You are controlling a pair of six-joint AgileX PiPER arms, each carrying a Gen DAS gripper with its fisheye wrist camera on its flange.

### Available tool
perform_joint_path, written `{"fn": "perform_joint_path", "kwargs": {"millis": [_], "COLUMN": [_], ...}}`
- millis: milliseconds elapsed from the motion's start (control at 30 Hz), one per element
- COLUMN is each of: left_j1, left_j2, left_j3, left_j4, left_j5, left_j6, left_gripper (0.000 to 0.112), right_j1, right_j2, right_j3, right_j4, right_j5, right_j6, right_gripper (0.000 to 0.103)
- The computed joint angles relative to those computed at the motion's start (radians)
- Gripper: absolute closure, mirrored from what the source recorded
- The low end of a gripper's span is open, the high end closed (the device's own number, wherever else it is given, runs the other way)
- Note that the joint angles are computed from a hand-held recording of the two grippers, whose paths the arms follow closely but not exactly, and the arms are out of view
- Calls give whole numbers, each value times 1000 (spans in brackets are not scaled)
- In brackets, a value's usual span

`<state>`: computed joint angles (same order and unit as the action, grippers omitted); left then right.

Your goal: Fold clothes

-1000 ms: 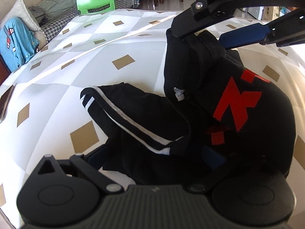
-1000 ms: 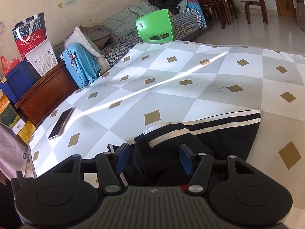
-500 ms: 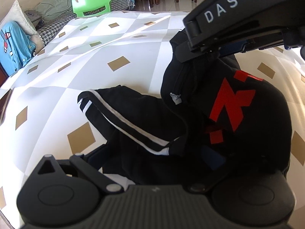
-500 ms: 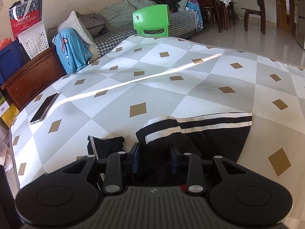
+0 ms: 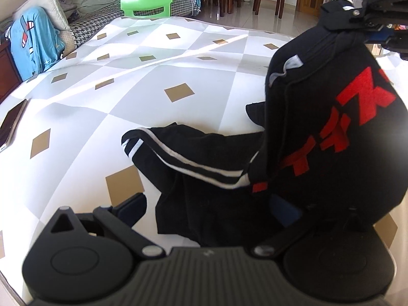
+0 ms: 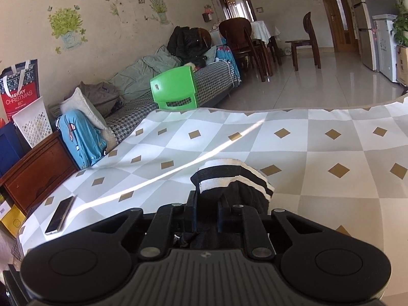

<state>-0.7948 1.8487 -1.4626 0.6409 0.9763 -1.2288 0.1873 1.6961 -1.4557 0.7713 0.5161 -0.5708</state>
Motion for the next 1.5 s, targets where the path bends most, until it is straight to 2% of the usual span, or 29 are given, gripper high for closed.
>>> {"fn": "perform_joint_path", "kwargs": {"millis": [133, 233, 333, 500, 533, 567, 767, 833, 900, 1100, 1300, 1500], "left_j1": [2, 22, 36, 17, 17, 14, -50, -59, -63, -90, -132, -171], "left_j2": [-5, -4, 2, 28, 35, 43, 80, 85, 88, 98, 105, 103], "left_j3": [-12, -23, -36, -61, -69, -79, -128, -134, -137, -143, -162, -178], "left_j4": [31, 16, -11, -35, -45, -52, -61, -73, -96, -126, -95, -31], "left_j5": [53, 68, 63, 41, 34, 32, 44, 39, 35, 39, 53, 55], "left_j6": [-38, -51, -32, 12, 24, 35, 53, 71, 94, 123, 101, 40], "left_gripper": [9, 9, 9, 9, 9, 9, 9, 9, 9, 9, 9, 9], "right_j1": [-31, -41, -53, -80, -80, -88, -108, -111, -128, -158, -180, -157], "right_j2": [-36, -52, -50, -14, -9, -4, -35, -39, -30, 25, 43, 49], "right_j3": [15, 20, 14, -23, -32, -40, -11, -11, -27, -77, -63, -33], "right_j4": [30, -59, -217, -381, -423, -426, -365, -331, -282, -342, -347, -377], "right_j5": [-61, -122, -153, -103, -88, -71, -77, -57, 0, 153, 213, 205], "right_j6": [36, 161, 359, 575, 623, 632, 493, 419, 344, 327, 268, 209], "right_gripper": [89, 89, 89, 84, 81, 73, 59, 57, 53, 50, 49, 46]}}
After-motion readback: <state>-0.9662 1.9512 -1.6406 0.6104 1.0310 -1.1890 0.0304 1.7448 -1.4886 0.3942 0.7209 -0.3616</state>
